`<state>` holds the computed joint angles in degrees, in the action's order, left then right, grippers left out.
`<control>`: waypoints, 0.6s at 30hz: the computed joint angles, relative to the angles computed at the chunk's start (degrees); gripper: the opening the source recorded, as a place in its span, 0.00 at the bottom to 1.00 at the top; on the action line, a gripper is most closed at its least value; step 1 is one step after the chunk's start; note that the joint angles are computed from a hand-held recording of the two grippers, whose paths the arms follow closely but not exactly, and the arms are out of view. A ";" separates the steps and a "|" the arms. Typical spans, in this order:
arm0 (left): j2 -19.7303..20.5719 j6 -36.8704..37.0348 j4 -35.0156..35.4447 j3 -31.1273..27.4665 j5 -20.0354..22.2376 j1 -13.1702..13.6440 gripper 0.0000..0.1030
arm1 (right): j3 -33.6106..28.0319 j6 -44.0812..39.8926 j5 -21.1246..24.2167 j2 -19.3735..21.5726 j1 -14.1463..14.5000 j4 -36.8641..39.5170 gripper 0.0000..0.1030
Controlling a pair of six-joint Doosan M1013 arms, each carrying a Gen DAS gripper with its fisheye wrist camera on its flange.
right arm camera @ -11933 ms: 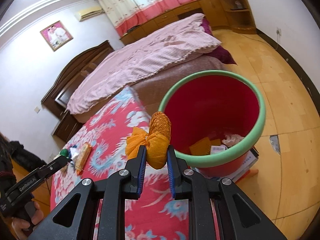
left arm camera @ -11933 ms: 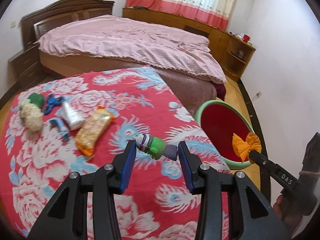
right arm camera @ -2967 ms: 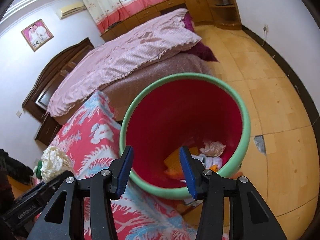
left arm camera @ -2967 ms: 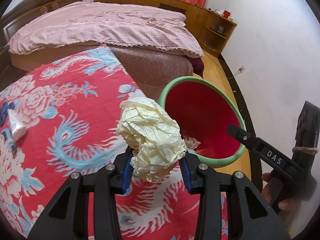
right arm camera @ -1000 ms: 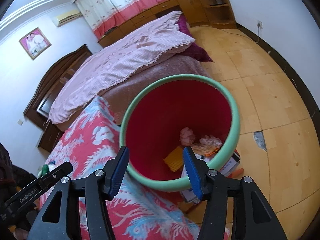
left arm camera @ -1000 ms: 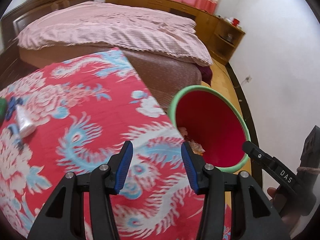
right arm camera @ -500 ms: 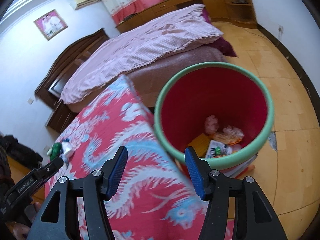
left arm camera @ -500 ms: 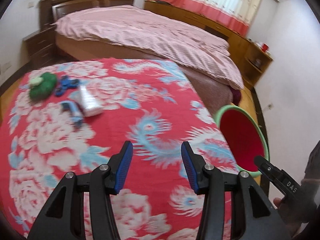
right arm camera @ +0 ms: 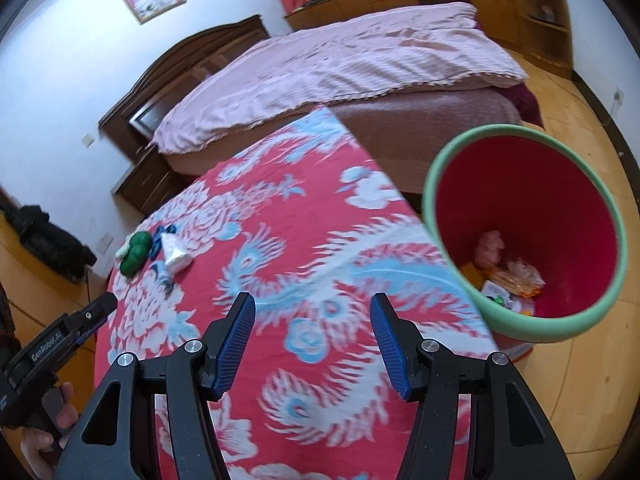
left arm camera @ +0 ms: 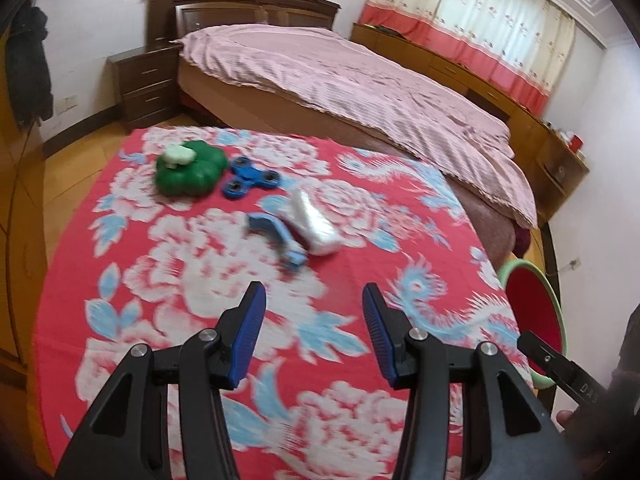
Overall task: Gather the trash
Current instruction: 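Move both open tools back over the table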
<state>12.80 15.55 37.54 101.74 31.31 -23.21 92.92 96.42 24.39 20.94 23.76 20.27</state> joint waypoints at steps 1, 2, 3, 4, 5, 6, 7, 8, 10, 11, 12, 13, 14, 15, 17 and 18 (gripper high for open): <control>-0.21 -0.30 0.24 0.14 0.40 0.20 0.49 | -0.49 -0.31 0.34 0.24 0.25 0.05 0.59; -0.29 -0.34 0.32 0.21 0.65 0.53 0.49 | -0.81 -0.61 0.56 0.38 0.41 0.16 0.59; -0.42 -0.01 0.16 0.27 0.92 1.04 0.49 | -1.23 -0.78 0.82 0.58 0.64 0.13 0.59; -0.51 0.22 0.04 0.32 1.05 1.38 0.49 | -1.89 -1.00 1.34 0.91 0.90 0.18 0.59; -0.63 0.57 -0.10 0.36 1.14 1.81 0.49 | -2.43 -1.15 1.77 1.20 1.11 0.29 0.59; -0.73 0.86 -0.13 0.38 1.20 2.14 0.49 | -2.98 -1.30 2.19 1.49 1.35 0.31 0.59; -0.81 1.07 0.04 0.37 1.38 2.49 0.49 | -3.59 -1.14 2.53 1.82 1.66 -0.08 0.59; -0.87 1.12 0.47 0.34 1.63 2.81 0.49 | -4.10 -0.96 2.77 2.11 1.92 -0.49 0.59; -0.91 1.18 1.14 0.25 1.98 3.25 0.49 | -5.16 -0.71 3.25 2.73 2.50 -1.30 0.59; -0.86 1.42 1.21 0.16 2.06 3.56 0.49 | -5.67 -0.44 3.52 3.04 2.76 -1.67 0.59; -0.76 1.70 1.08 0.05 2.04 3.80 0.49 | -6.23 -0.44 3.83 3.38 3.02 -1.79 0.59; -0.69 2.09 0.84 0.02 1.79 4.19 0.49 | -6.87 -0.79 4.08 3.79 3.31 -1.63 0.59; -0.57 2.39 0.64 -0.03 1.57 4.51 0.49 | -7.28 -0.78 4.21 4.02 3.52 -1.82 0.59; -0.46 2.63 0.47 -0.05 1.36 4.76 0.49 | -7.87 -0.62 4.34 4.38 3.82 -2.27 0.59; -0.06 3.39 -0.30 -0.13 0.65 5.38 0.49 | -8.74 -0.96 4.41 4.93 4.26 -2.37 0.60; 0.09 3.67 -0.61 -0.14 0.31 5.61 0.49 | -9.31 -1.10 4.46 5.31 4.52 -2.48 0.59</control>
